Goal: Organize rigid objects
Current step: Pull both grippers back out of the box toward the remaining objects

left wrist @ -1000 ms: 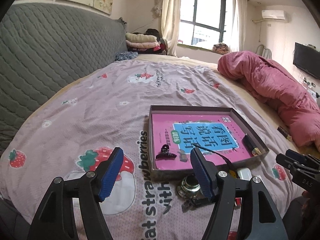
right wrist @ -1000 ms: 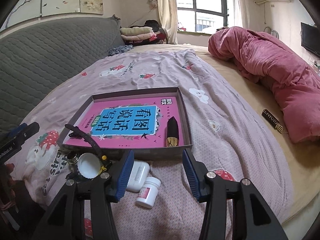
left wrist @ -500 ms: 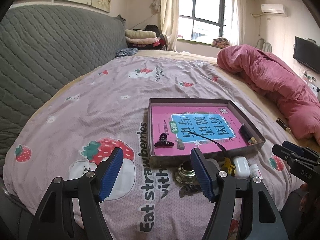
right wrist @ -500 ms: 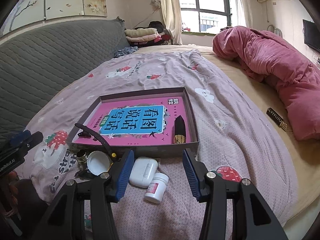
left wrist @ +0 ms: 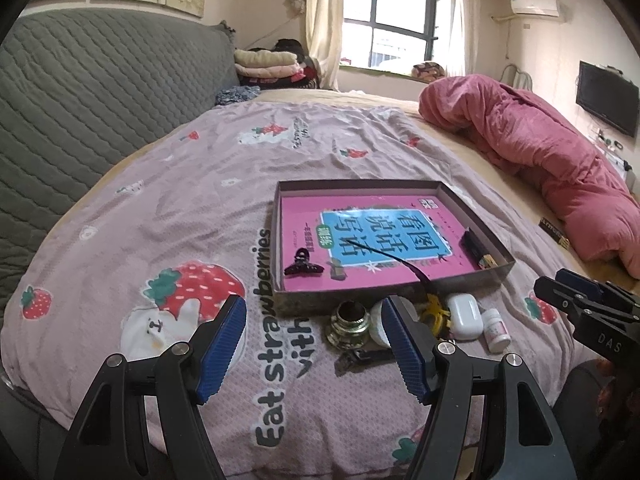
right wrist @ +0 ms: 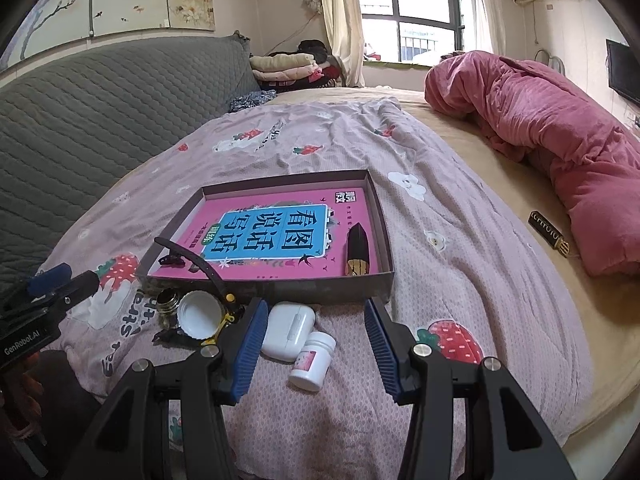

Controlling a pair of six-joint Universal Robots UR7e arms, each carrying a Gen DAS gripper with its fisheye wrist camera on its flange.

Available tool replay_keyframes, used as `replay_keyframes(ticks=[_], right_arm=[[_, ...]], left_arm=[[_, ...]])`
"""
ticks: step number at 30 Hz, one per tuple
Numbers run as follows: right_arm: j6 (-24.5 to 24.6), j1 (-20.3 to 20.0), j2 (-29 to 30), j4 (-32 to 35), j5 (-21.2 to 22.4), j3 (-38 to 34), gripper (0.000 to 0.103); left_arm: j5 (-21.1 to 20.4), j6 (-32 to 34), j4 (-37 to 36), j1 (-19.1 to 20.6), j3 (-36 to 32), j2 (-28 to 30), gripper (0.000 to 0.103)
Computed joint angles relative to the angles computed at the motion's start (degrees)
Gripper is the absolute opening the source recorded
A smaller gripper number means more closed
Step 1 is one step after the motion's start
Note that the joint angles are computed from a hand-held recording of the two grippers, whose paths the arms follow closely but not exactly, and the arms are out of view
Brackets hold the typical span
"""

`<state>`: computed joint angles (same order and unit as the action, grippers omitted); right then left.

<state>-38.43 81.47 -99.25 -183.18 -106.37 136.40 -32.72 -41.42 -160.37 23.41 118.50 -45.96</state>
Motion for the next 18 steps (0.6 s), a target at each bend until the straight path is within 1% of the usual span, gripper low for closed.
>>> replay_keyframes(ticks=[8, 14, 18], right_arm=[[0.0, 0.2, -0.1, 0.5, -0.8, 0.4, 0.050], [0.4, 0.0, -0.2, 1.5, -1.4, 0.4, 0.050], [0.2, 0.0, 0.0, 2.2, -1.9, 0.5, 0.050]], left_arm=[[-2.1, -0.8, 1.1, 0.5, -0.3, 0.2, 0.072], [-5.3, -2.3, 3.0, 1.3, -0.8, -0.1, 0.072], [-6.5, -2.4, 3.1, 1.4, -0.9, 0.1, 0.072]])
